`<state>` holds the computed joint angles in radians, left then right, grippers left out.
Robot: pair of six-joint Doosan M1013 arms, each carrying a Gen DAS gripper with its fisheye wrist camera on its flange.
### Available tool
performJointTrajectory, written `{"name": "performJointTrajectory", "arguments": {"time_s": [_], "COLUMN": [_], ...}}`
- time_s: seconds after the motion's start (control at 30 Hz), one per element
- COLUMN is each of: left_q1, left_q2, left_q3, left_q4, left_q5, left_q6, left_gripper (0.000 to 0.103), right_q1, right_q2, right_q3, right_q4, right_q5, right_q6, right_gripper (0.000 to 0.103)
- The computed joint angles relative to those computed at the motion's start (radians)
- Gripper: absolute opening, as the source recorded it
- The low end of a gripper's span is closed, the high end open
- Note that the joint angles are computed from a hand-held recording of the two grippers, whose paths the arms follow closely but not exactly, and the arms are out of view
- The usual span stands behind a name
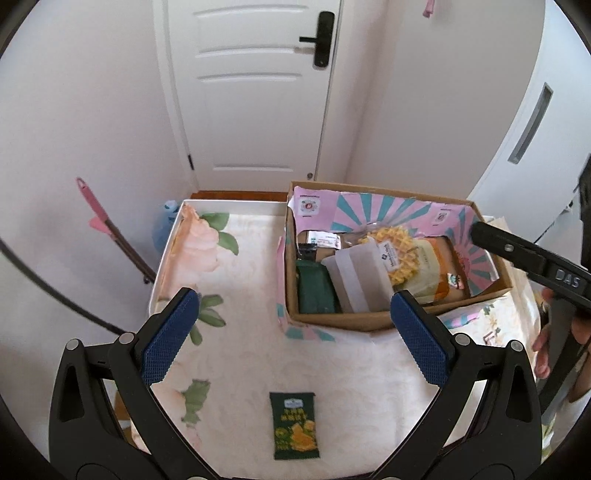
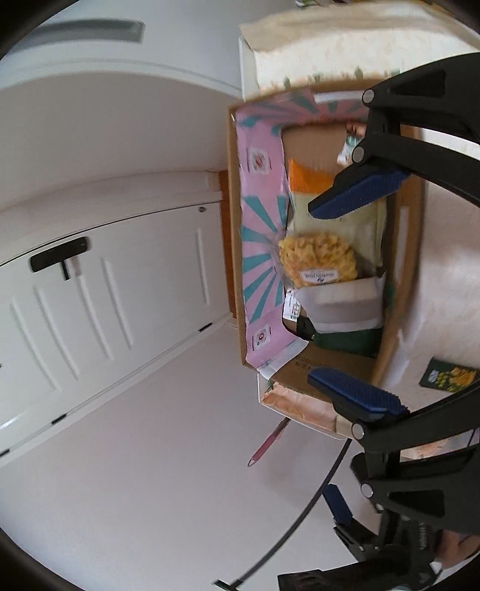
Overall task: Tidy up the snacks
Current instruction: 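Grasp the green cracker pack with left tool while right tool grasps the small sachet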
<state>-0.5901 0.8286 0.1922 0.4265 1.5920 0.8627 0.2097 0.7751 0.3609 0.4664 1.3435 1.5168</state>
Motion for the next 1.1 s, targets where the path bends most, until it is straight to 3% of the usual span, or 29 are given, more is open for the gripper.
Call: {"name": "performJointTrajectory", "arguments": {"time_s": [0.13, 0.2, 0.23, 0.47, 0.63, 0.8, 0.93, 1.1], "left_q1": [-0.025, -0.037, -0.043, -0.077, -0.087, -0.086, -0.087, -0.087], "left_q2": [-0.014, -0.039, -0.051, -0.118, -0.165, -0.191, -0.207, -0.204], "left_q3": [0.026, 0.079, 0.105, 0.282, 0.425, 0.539, 0.614, 0.646], "left_q4": [0.041, 0.052, 0.056, 0.047, 0.0, -0.029, -0.009, 0.005], "left_q5": [0.017, 0.01, 0.007, 0.007, -0.035, -0.079, -0.131, -0.173], "left_q6": [-0.032, -0.062, -0.076, -0.169, -0.225, -0.255, -0.265, -0.26], "left_gripper": [0.103, 0.103, 0.103, 0.103, 0.103, 0.103, 0.103, 0.095], "right_q1": [-0.027, -0.043, -0.05, -0.098, -0.121, -0.136, -0.143, -0.137], "right_q2": [-0.085, -0.13, -0.146, -0.263, -0.305, -0.358, -0.369, -0.365], "right_q3": [0.137, 0.214, 0.241, 0.461, 0.553, 0.684, 0.749, 0.797], "right_q4": [0.008, 0.007, 0.004, -0.03, -0.098, -0.133, -0.151, -0.197], "right_q5": [-0.074, -0.107, -0.118, -0.221, -0.221, -0.301, -0.334, -0.364], "right_q6": [-0.058, -0.087, -0.1, -0.221, -0.269, -0.298, -0.284, -0.28], "right_gripper": [0.08, 0.098, 0.101, 0.102, 0.102, 0.102, 0.102, 0.101]}}
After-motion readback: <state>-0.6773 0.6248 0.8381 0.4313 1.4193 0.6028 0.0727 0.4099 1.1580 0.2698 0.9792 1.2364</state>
